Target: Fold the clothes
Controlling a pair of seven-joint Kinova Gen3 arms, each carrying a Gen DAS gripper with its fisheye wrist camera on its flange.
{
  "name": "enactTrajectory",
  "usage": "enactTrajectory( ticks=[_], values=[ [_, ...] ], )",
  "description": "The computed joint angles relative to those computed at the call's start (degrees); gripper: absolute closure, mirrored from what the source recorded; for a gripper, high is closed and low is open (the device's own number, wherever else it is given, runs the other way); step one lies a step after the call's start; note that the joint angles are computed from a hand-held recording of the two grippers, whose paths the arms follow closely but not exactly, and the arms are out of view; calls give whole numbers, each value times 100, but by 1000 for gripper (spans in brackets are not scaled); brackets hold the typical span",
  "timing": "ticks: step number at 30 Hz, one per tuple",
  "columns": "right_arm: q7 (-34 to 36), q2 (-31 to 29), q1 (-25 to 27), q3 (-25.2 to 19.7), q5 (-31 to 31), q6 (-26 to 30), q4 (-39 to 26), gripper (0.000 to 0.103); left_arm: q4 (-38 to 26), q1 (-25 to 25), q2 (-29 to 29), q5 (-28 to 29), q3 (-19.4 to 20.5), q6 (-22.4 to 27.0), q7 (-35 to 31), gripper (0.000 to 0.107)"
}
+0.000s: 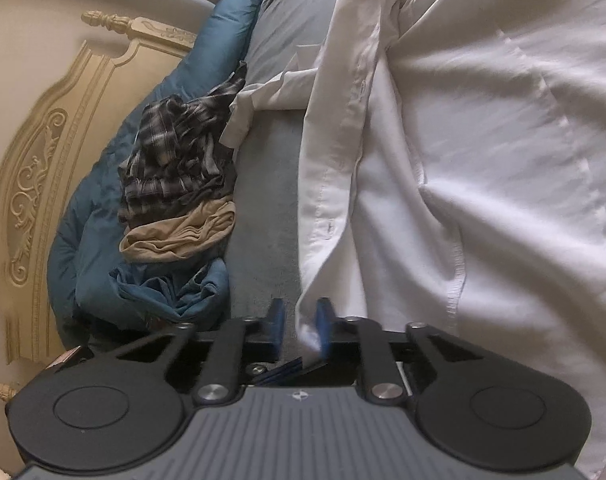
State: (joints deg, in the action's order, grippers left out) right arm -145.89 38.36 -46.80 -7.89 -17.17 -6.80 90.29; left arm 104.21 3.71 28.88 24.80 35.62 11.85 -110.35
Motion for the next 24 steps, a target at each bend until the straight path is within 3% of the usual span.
enactTrajectory(
  ticks=[7,9,13,15,21,24],
  values=[
    [0,-205,-402,541,-402,-390,445,101,0,-220,53,42,260,136,-119,103],
    [2,-314,-508,690,-645,-613,712,101,-55,-392,102,207,378,372,-207,93],
    [-70,-572,-601,782,-1391,-1296,1508,101,144,-954,167,814,781,434,-643,90],
    [-157,-624,-442,557,-1544,-1592,1820,101,259,-1022,98,1050,716,401,-721,86],
    [-543,-664,-41,-32,-1632,-2004,2312,98,146,-292,-105,1049,-418,867,-355,85],
    [-484,-751,-154,1,-1832,-2128,2483,97,197,-494,-55,1412,-268,992,-768,85]
  ],
)
